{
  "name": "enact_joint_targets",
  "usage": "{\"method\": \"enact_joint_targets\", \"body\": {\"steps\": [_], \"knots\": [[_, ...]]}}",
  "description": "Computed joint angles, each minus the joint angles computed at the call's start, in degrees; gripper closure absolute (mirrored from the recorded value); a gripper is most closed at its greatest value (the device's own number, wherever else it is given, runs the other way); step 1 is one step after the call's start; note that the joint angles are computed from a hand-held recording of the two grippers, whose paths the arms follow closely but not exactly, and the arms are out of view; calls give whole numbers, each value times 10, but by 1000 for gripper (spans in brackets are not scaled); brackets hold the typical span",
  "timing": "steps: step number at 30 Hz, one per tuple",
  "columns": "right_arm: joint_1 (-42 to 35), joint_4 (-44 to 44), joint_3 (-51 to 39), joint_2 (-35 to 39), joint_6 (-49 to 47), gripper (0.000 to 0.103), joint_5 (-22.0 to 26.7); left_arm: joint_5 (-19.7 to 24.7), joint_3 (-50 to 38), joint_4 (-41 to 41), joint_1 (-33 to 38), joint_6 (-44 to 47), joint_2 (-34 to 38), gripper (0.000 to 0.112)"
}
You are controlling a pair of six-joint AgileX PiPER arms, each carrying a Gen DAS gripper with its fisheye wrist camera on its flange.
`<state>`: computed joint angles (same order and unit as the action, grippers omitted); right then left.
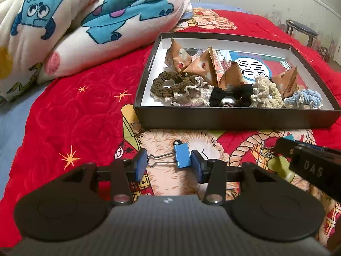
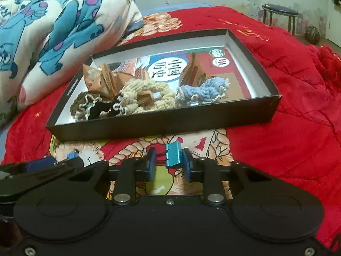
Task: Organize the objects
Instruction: 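Lift the blue binder clip toward the box with the left tool while the right tool lifts the teal clip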
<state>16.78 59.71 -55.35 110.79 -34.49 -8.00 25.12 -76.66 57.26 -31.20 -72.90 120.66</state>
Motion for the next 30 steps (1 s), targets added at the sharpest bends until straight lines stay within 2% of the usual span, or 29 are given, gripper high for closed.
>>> {"method": "enact_joint_targets", "body": {"steps": [7, 18, 21, 28, 30], "knots": [[-3, -87, 10, -7, 99, 87, -12, 1, -1, -4, 0, 3, 0, 63], [4, -77, 15, -17, 90, 87, -21, 0, -1, -11, 6, 5, -7, 64], [6, -113, 22, -25, 129, 88, -19, -3, 4, -8, 7, 0, -12, 64], [20, -122, 33, -39, 141, 88, -25, -11, 15, 10, 8, -21, -25, 64], [20, -149, 36, -43, 168, 88, -25, -11, 15, 12, 9, -24, -26, 64]]}}
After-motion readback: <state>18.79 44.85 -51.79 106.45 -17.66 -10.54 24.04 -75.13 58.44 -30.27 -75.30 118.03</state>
